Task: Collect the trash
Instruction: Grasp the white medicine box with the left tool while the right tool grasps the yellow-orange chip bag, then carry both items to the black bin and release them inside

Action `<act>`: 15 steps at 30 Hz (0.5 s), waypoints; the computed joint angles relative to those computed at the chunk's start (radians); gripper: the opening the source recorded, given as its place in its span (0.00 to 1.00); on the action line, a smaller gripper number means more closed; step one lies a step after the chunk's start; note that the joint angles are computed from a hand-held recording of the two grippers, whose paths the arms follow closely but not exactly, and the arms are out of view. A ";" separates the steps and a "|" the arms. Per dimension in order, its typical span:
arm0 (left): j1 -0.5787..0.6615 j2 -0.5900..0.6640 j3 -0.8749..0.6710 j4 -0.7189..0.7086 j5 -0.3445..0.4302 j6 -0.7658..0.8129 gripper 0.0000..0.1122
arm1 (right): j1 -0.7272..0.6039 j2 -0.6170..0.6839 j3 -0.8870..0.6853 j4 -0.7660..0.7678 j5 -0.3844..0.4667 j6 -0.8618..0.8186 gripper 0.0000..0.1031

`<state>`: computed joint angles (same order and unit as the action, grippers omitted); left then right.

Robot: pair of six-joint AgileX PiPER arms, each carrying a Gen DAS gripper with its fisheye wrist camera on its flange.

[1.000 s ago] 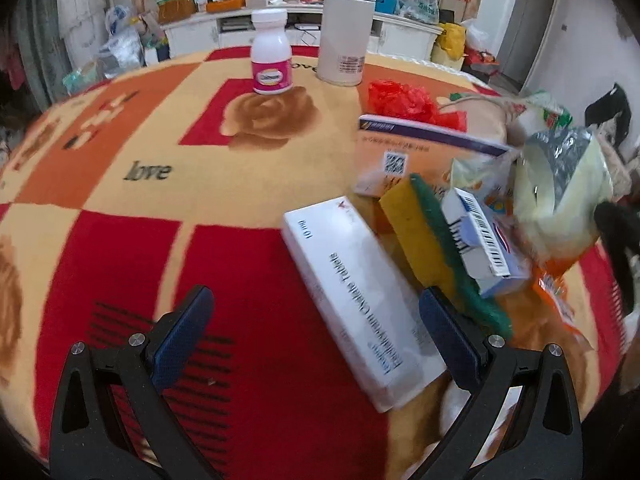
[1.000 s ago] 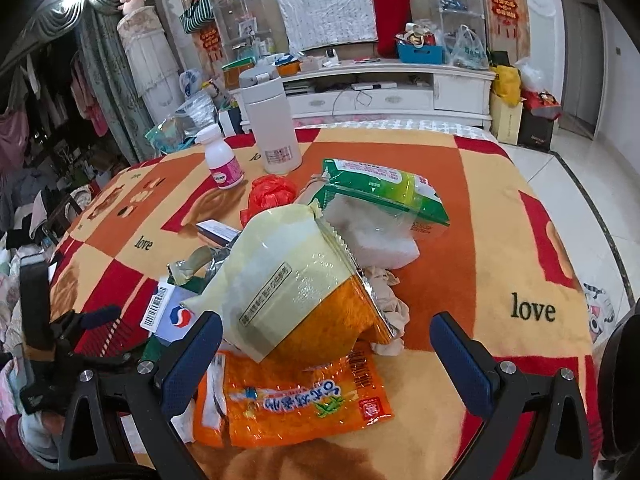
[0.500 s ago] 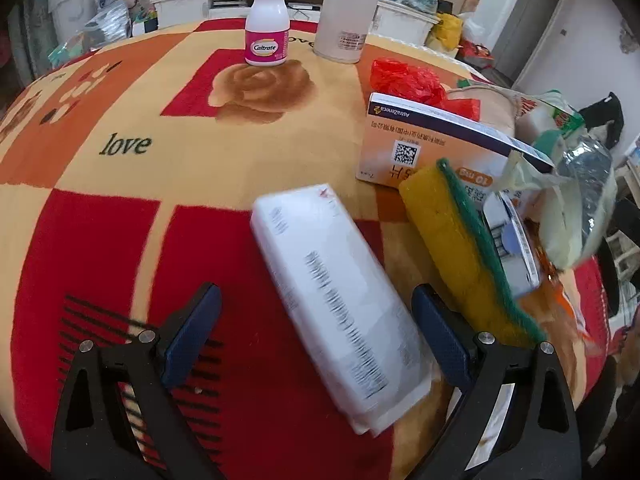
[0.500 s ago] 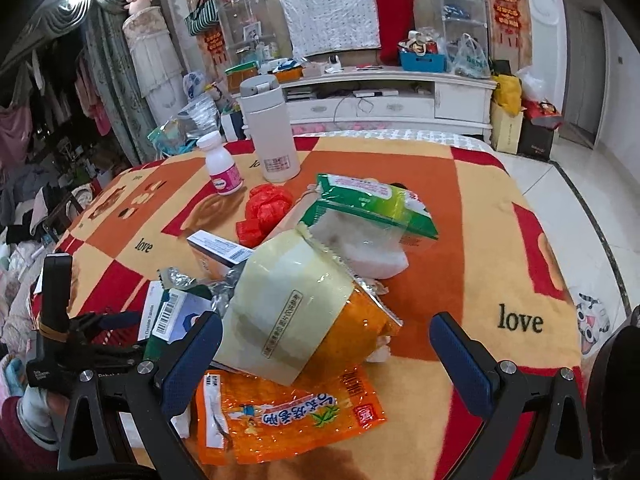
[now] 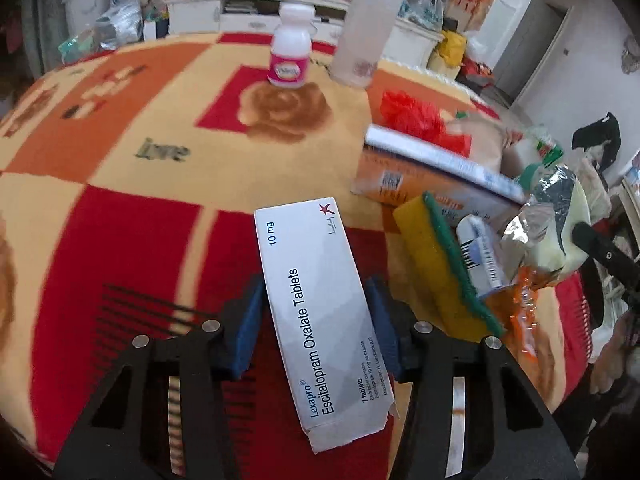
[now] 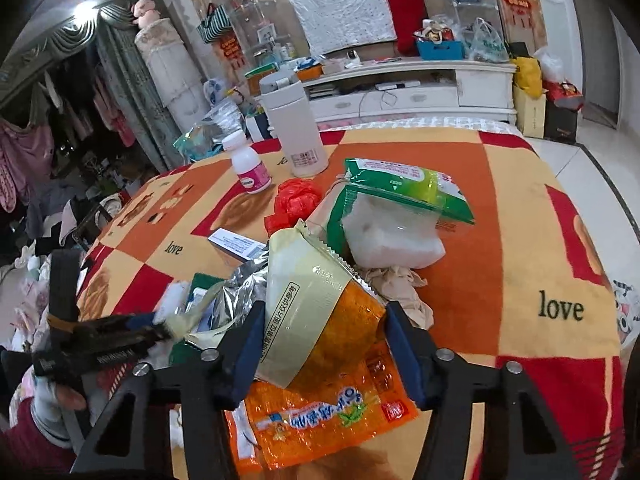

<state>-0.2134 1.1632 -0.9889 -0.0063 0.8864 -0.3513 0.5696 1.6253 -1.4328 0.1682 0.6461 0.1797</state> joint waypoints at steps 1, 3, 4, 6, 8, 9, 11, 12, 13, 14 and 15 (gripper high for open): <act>0.001 -0.017 -0.009 0.006 0.015 -0.004 0.44 | -0.001 -0.018 0.012 -0.006 -0.005 -0.003 0.50; -0.004 -0.049 -0.039 0.022 0.046 -0.017 0.44 | -0.003 -0.056 0.027 -0.027 -0.004 -0.012 0.49; -0.011 -0.058 -0.055 0.029 0.058 -0.025 0.44 | -0.002 -0.074 0.034 -0.042 -0.004 -0.009 0.49; -0.043 -0.072 -0.098 0.043 0.081 -0.049 0.44 | -0.006 -0.112 0.050 -0.061 -0.003 -0.007 0.48; -0.097 -0.068 -0.143 0.063 0.096 -0.081 0.44 | -0.013 -0.143 0.063 -0.081 0.003 0.001 0.48; -0.130 -0.061 -0.166 0.073 0.101 -0.100 0.44 | -0.019 -0.159 0.074 -0.095 0.004 0.007 0.48; -0.197 -0.039 -0.204 0.092 0.108 -0.136 0.44 | -0.036 -0.193 0.098 -0.114 0.007 0.018 0.48; -0.247 -0.013 -0.234 0.102 0.110 -0.156 0.44 | -0.047 -0.206 0.110 -0.113 0.008 0.017 0.48; -0.278 0.005 -0.250 0.111 0.107 -0.171 0.44 | -0.062 -0.221 0.124 -0.109 0.009 0.013 0.48; -0.312 0.027 -0.267 0.122 0.104 -0.188 0.44 | -0.080 -0.233 0.136 -0.101 0.010 0.004 0.48; -0.364 0.064 -0.299 0.136 0.101 -0.213 0.44 | -0.094 -0.246 0.149 -0.097 0.012 0.001 0.48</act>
<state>-0.5777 1.2270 -1.2878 0.1296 0.9876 -0.5646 0.4755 1.3797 -1.2834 0.0713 0.6577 0.1803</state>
